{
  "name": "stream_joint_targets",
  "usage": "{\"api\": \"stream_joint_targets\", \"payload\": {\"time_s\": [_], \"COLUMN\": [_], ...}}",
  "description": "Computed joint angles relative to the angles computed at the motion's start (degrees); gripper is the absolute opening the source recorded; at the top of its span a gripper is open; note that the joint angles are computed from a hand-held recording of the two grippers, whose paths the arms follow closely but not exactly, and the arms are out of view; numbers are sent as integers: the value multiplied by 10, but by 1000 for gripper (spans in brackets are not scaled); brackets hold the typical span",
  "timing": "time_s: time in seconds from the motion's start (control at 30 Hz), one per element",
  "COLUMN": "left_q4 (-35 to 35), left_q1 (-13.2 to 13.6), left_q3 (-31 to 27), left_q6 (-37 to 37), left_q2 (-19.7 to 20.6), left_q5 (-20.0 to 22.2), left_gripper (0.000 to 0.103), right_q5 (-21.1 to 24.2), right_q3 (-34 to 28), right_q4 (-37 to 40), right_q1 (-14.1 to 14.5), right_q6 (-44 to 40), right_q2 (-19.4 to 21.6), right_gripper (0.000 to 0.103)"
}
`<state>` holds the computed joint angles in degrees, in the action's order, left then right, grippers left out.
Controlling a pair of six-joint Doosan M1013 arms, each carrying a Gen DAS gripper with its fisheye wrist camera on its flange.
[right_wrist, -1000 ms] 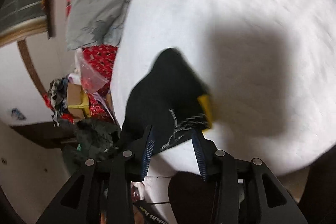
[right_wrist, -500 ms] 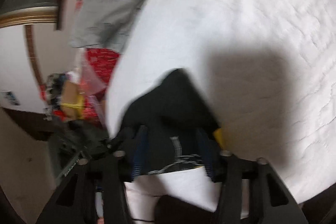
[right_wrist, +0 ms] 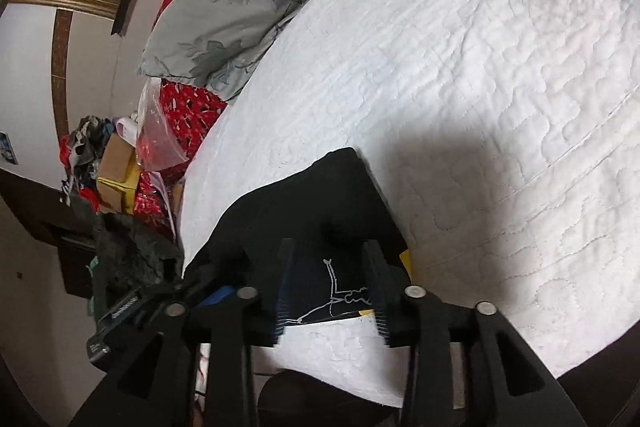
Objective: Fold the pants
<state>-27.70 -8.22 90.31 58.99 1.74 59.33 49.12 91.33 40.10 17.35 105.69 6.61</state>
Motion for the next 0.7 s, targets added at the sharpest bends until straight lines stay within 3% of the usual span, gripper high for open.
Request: {"api": "stream_joint_targets", "payload": {"time_s": [0.2, 0.33, 0.5, 0.6, 0.7], "left_q4": [24, 39, 2, -19, -17], "left_q1": [74, 117, 171, 188, 189], "left_q3": [5, -18, -51, -66, -89], "left_q6": [14, 50, 102, 133, 166], "left_q2": [-51, -50, -28, -4, 25], "left_q5": [43, 102, 164, 192, 214], "left_gripper": [63, 67, 70, 70, 70], "right_q5": [34, 59, 80, 85, 81], "right_q3": [-28, -58, -97, -121, -146], "right_q4": [-27, -66, -122, -158, -199], "right_q1": [25, 57, 107, 142, 178], "right_q6": [-9, -30, -57, -71, -77], "right_q2": [13, 27, 47, 62, 78], "right_gripper": [39, 43, 49, 56, 58]}}
